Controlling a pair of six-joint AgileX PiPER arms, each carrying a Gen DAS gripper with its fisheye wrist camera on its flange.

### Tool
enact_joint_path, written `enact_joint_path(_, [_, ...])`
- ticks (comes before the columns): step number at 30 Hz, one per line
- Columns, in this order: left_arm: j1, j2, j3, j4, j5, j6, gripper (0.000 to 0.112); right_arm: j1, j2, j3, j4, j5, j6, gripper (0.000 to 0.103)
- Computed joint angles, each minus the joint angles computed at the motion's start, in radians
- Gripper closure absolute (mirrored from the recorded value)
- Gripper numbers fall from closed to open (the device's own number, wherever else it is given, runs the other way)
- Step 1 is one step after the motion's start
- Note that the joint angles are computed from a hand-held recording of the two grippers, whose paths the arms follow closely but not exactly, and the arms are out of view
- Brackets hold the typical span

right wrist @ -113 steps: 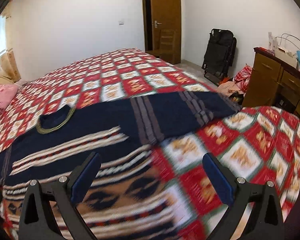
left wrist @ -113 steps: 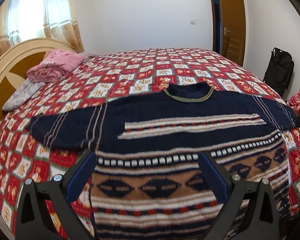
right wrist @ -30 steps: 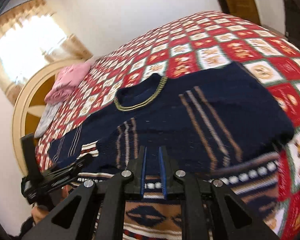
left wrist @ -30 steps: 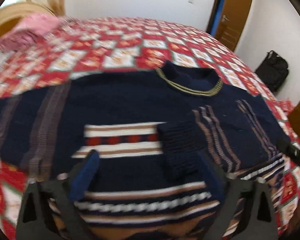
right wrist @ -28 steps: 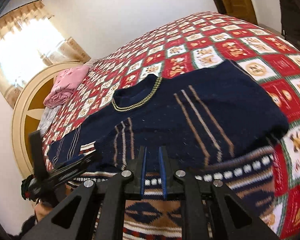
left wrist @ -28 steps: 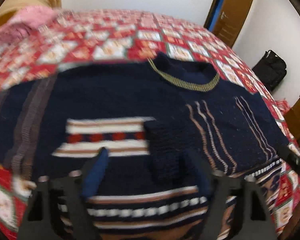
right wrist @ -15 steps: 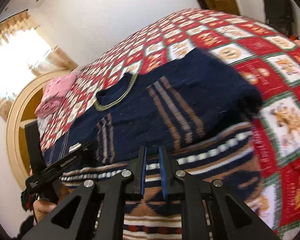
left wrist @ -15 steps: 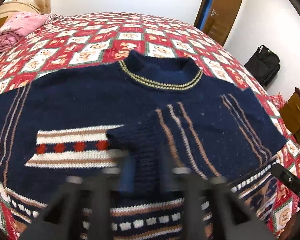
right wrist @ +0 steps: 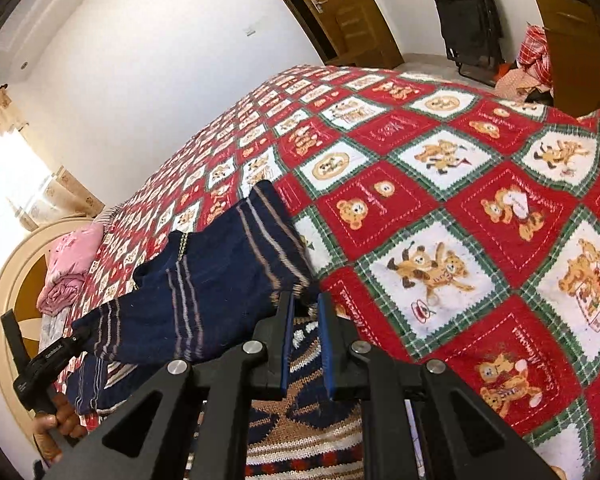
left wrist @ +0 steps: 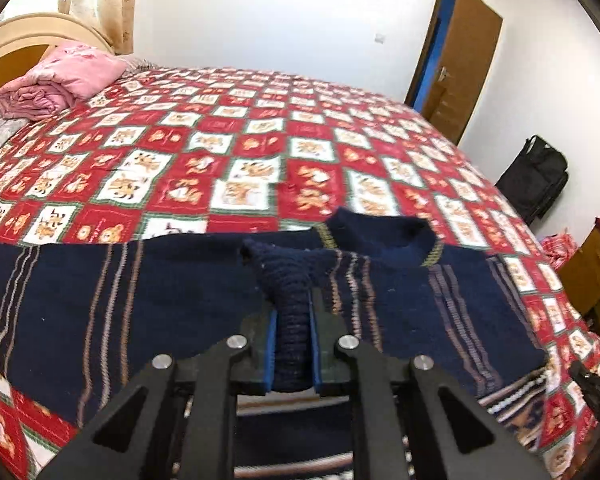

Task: Fold small clothes
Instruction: 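Grasp the other sleeve cuff with the left tool and lift it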

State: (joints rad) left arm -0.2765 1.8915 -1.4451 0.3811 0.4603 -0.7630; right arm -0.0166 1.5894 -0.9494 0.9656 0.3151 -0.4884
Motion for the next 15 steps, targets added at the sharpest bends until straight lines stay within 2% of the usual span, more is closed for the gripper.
enact_joint_path(1, [0.006,0.017,-0.005,0.004,-0.001,0.007,0.098,0.003,0.007,-0.003,0.000,0.008,0.000,0.090])
enact_joint_path(3, [0.000,0.071,-0.045,0.034,0.059,0.005,0.096,0.027,0.025,-0.018,-0.023,0.028,0.010,0.090])
enact_joint_path(6, [-0.038,0.133,-0.083,0.158,0.165,-0.093,0.086,0.090,0.058,-0.069,-0.123,0.033,0.076,0.090])
enact_joint_path(7, [-0.047,0.136,-0.078,0.193,0.188,-0.127,0.075,0.110,0.075,-0.097,-0.164,0.041,0.107,0.090])
enact_joint_path(8, [-0.052,0.130,-0.066,0.223,0.204,-0.164,0.060,0.136,0.096,-0.131,-0.215,0.049,0.152,0.090])
enact_joint_path(10, [-0.052,0.080,-0.007,0.279,0.215,-0.232,0.043,0.182,0.136,-0.200,-0.249,0.070,0.179,0.090])
enact_joint_path(12, [-0.046,0.020,0.062,0.346,0.207,-0.292,0.038,0.231,0.169,-0.255,-0.248,0.078,0.174,0.090])
enact_joint_path(14, [-0.029,-0.065,0.150,0.398,0.203,-0.348,0.018,0.294,0.201,-0.302,-0.211,0.059,0.133,0.090])
enact_joint_path(15, [-0.009,-0.115,0.197,0.406,0.202,-0.371,0.014,0.329,0.217,-0.326,-0.216,0.041,0.133,0.090])
